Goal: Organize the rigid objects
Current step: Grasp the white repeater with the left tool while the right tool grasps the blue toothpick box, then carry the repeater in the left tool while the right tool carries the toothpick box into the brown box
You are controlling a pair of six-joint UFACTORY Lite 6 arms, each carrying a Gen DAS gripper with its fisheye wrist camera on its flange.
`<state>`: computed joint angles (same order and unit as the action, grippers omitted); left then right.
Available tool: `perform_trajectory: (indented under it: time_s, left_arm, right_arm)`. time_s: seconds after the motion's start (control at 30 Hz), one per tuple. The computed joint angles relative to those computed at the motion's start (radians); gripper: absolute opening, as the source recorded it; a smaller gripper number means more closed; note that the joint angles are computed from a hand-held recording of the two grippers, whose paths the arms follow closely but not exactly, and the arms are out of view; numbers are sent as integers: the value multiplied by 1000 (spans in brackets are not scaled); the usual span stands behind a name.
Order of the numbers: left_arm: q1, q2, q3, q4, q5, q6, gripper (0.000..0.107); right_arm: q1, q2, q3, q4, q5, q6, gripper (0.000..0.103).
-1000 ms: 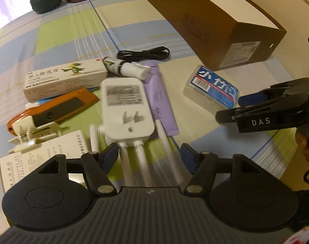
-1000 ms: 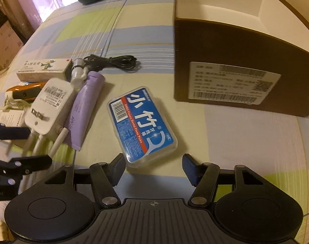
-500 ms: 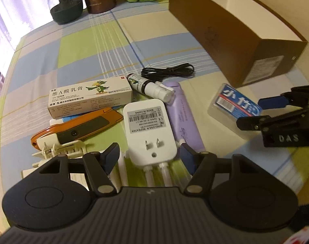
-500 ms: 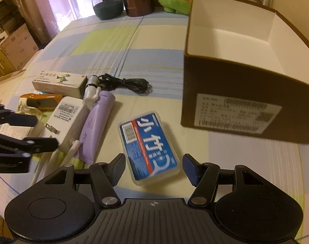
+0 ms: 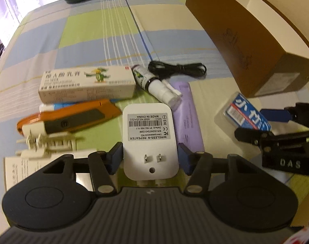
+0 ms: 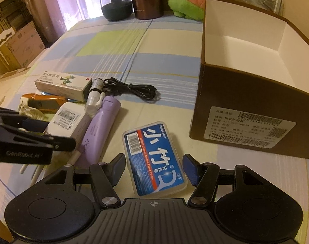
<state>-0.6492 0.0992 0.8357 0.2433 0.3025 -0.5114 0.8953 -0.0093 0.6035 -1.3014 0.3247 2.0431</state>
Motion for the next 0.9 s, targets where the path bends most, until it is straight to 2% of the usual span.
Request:
perform_trajectory:
  time_s: [0.1,0.37,0.57,0.9]
  left_arm:
    - [-14,-41,-42,36,7,-43,54]
    - [-34,47,27,167,21,-136,55]
    - [-46,52,25,230,20,-191,54]
    - [-57,-57,-17,232,51,-198,52]
  right_arm:
    - [3,-13,-14,-5,-2,9,59]
    - [-9,46,16,-65,-14,36,59]
    - [-7,77,21,-99,-14,54,58]
    - [4,-93,-56,-62,-19,44,55]
